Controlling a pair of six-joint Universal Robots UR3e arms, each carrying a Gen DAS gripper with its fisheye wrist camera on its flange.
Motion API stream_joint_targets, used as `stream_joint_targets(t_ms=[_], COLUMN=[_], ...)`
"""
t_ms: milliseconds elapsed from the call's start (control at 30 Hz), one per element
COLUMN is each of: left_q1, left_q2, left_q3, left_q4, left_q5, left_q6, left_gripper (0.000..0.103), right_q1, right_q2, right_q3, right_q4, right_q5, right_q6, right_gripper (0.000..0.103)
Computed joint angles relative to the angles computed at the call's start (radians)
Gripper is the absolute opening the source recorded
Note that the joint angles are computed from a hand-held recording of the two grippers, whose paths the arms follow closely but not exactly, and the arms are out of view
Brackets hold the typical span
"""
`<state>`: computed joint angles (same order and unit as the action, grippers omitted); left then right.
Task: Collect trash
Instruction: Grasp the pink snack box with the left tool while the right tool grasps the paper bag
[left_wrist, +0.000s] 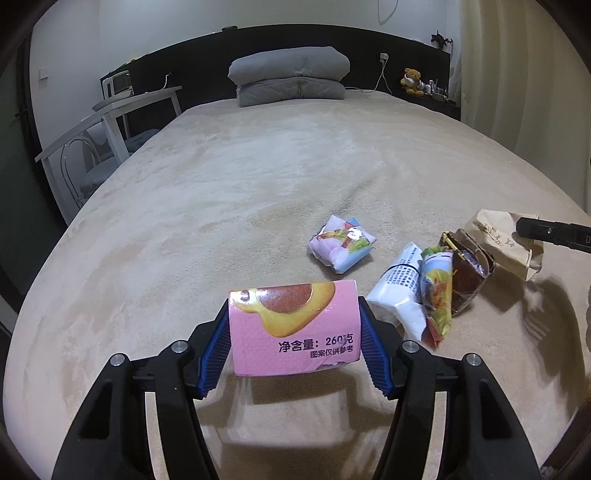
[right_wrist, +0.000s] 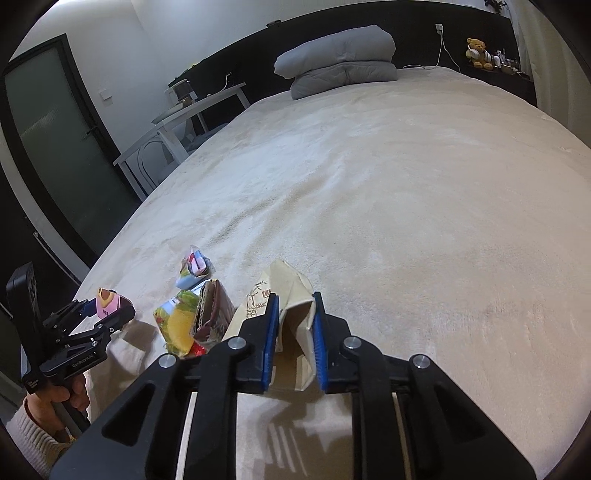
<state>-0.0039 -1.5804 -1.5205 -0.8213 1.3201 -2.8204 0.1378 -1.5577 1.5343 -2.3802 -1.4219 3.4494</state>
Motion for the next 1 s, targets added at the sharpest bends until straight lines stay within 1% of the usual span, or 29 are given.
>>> stream_joint_targets(t_ms=[400,600,833,900,1000], left_q1=[0.041,0.099,0.190,0.227,0.307], left_q2=[0.221,0.365,0.568,0.638,0.761], left_q3=[-0.127,-0.210,-0.304,-0.328,-0.356], left_q4=[-0.057,-0.106,-0.233,-0.292,-0.428], left_q5=[-0.122,-0.220,-0.335,-0.370,-0.441], left_q6=[-0.023,-0.013,0.017,0.042,0.111], left_gripper=[0.061,0.061,0.061,0.061,0.061], right_q1=[0.072,0.165,0.314,0.366,0.443], right_q2=[-0.205,-0.284,-0.358,-0.368,-0.385], right_q3=[0.122,0.164,0.210,0.219,0.239], right_q4=[0.010,0.016,0.009,0.008,0.002], right_q5=[-0.037,-0.105,-0.216,-0.255,-0.312], right_q6=[0.051,0.091,0.162,0.184,0.220], right_gripper=[0.018,0.017,0.017,0.017,0.017])
